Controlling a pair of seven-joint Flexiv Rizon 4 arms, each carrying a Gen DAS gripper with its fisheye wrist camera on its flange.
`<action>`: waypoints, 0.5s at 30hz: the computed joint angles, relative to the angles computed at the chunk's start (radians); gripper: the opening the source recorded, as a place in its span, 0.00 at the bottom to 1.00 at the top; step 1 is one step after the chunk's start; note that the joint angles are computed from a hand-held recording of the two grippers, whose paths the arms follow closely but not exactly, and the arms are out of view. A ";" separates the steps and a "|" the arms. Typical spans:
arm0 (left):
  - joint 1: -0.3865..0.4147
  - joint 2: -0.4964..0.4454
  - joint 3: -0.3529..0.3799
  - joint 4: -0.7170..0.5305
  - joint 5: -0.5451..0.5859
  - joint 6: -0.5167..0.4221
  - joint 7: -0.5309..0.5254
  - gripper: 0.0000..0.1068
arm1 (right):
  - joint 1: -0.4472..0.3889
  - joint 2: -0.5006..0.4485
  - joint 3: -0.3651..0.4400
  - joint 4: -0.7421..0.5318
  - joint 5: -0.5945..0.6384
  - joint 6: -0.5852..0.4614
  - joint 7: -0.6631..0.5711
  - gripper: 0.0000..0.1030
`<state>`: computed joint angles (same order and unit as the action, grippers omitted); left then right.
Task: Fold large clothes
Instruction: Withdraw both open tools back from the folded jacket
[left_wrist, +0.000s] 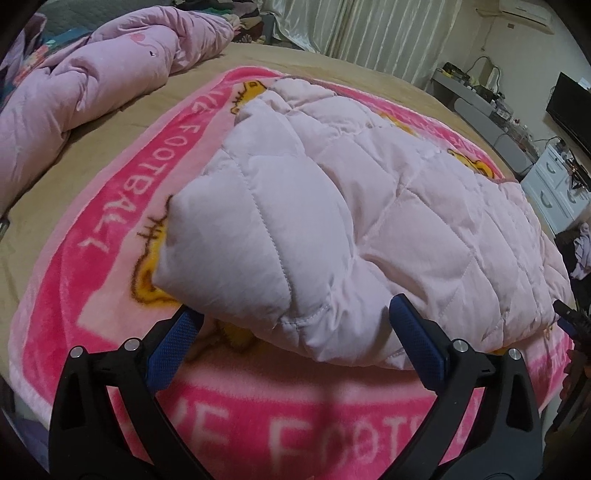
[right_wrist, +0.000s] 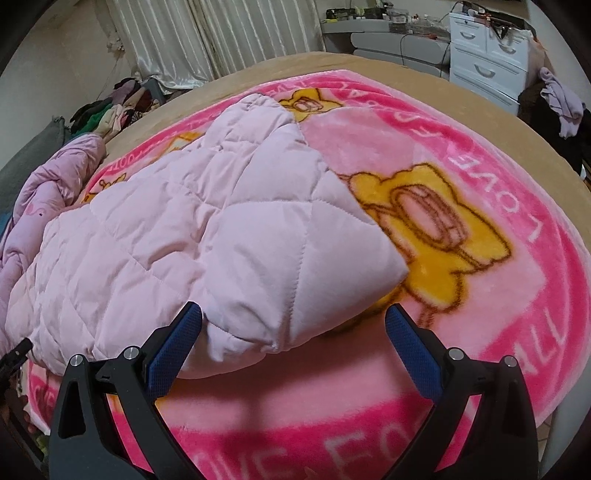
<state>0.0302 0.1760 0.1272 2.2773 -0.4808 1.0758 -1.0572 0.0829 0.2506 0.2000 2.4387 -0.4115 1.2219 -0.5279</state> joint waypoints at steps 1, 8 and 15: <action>0.001 0.004 -0.001 0.002 0.006 0.004 -0.006 0.88 | -0.004 0.000 0.003 0.000 -0.010 0.000 0.004 0.96; -0.004 0.042 0.002 0.017 0.027 0.065 -0.030 0.88 | -0.041 0.022 0.018 0.005 -0.102 0.010 0.046 0.96; -0.032 0.084 0.011 0.017 0.001 0.085 -0.019 0.88 | -0.096 0.065 0.037 0.006 -0.220 0.038 0.116 0.96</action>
<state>-0.0021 0.2599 0.1384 2.2941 -0.4796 1.1609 -1.0760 -0.0134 0.3153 0.2371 2.4450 -0.6317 1.2594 -0.4115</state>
